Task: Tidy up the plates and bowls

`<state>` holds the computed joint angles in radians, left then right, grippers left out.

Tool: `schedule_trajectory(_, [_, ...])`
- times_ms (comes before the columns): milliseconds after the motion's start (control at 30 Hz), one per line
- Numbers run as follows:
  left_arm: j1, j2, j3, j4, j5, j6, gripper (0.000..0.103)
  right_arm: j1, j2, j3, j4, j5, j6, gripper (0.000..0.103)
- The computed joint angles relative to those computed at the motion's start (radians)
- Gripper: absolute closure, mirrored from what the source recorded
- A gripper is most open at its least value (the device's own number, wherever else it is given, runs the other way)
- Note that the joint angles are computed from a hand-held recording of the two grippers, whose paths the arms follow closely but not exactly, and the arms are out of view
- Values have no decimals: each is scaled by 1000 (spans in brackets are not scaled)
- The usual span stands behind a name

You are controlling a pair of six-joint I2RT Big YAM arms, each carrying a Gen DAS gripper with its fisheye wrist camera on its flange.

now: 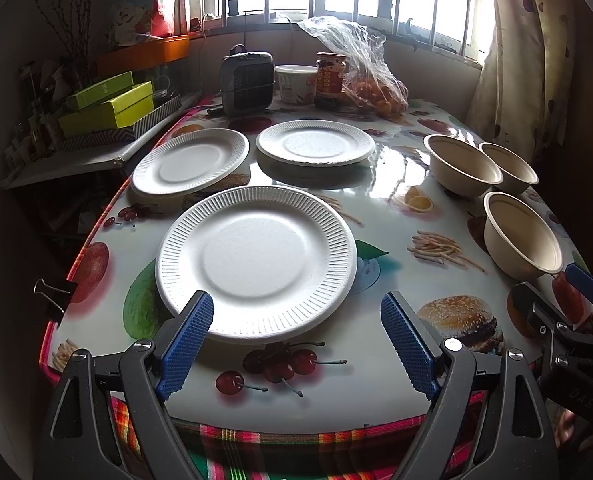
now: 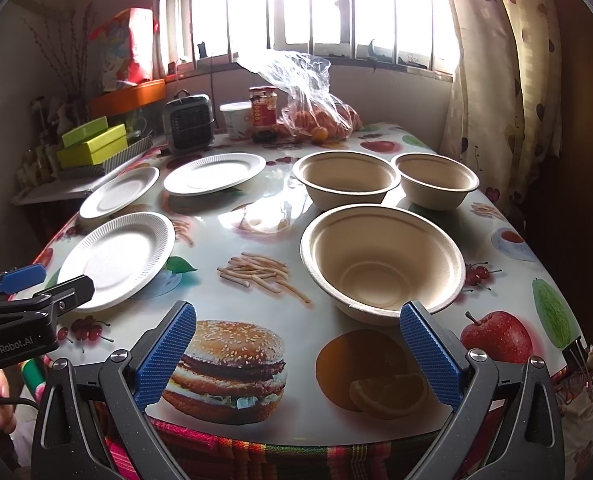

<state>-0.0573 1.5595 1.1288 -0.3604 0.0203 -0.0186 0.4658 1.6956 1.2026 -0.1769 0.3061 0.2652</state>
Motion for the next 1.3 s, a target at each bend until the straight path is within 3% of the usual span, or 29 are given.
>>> schedule_trajectory(433, [11, 1, 17, -7, 12, -1, 17, 4, -4, 10, 18, -9, -31, 0])
schedule_trajectory(767, [88, 11, 63, -16, 83, 4, 17, -1, 1, 97, 29, -114, -101, 0])
schedule_trajectory(967, [137, 36, 123, -53, 71, 14, 17, -5, 67, 238, -55, -169, -127, 0])
schedule_trajectory(1200, [201, 86, 214, -106, 69, -20, 17, 1, 165, 440, -227, -158, -137, 0])
schedule_trajectory(1300, [220, 110, 258, -121, 58, -23, 17, -6, 205, 523, -283, -209, -142, 0])
